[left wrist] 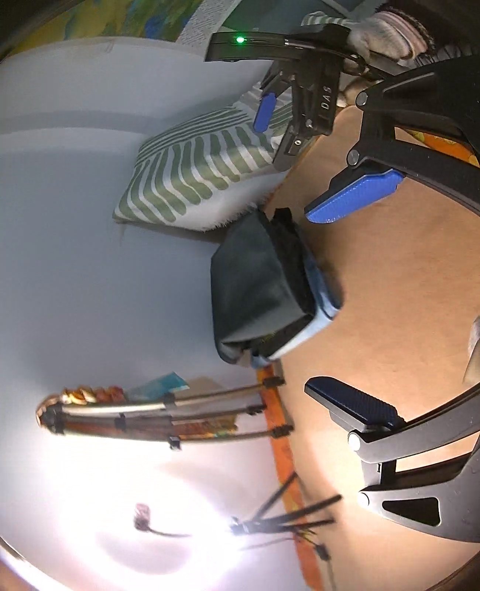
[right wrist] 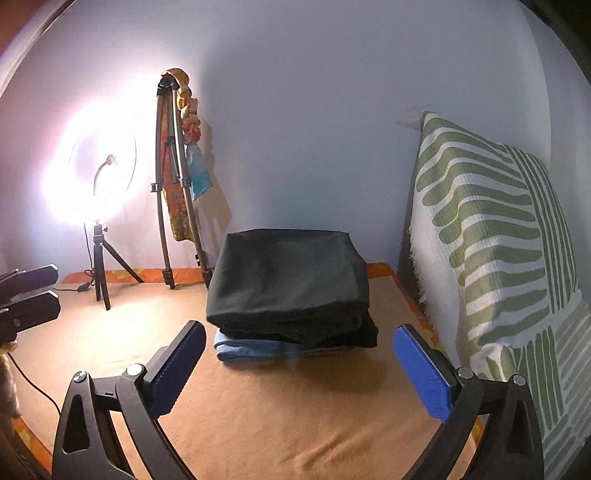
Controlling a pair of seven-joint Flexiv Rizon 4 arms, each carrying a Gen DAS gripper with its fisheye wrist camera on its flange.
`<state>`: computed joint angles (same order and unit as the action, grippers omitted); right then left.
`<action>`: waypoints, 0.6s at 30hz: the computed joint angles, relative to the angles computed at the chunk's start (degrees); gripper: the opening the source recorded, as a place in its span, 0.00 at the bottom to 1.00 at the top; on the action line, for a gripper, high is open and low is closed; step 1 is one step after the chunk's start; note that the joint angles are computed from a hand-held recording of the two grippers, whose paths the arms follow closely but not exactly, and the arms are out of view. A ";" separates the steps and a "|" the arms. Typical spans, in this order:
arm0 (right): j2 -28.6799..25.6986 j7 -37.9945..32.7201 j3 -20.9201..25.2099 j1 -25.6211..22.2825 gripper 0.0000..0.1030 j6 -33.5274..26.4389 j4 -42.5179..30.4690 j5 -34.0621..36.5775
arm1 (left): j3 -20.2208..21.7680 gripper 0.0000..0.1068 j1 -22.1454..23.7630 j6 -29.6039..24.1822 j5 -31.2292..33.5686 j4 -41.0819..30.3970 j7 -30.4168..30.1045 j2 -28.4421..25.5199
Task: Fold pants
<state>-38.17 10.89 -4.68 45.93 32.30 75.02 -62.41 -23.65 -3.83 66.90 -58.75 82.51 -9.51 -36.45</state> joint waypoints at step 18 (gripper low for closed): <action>-4.03 -1.29 -0.38 1.51 1.00 -1.55 -3.43 2.46 | 0.78 0.83 0.83 5.17 0.98 3.80 -0.44 0.00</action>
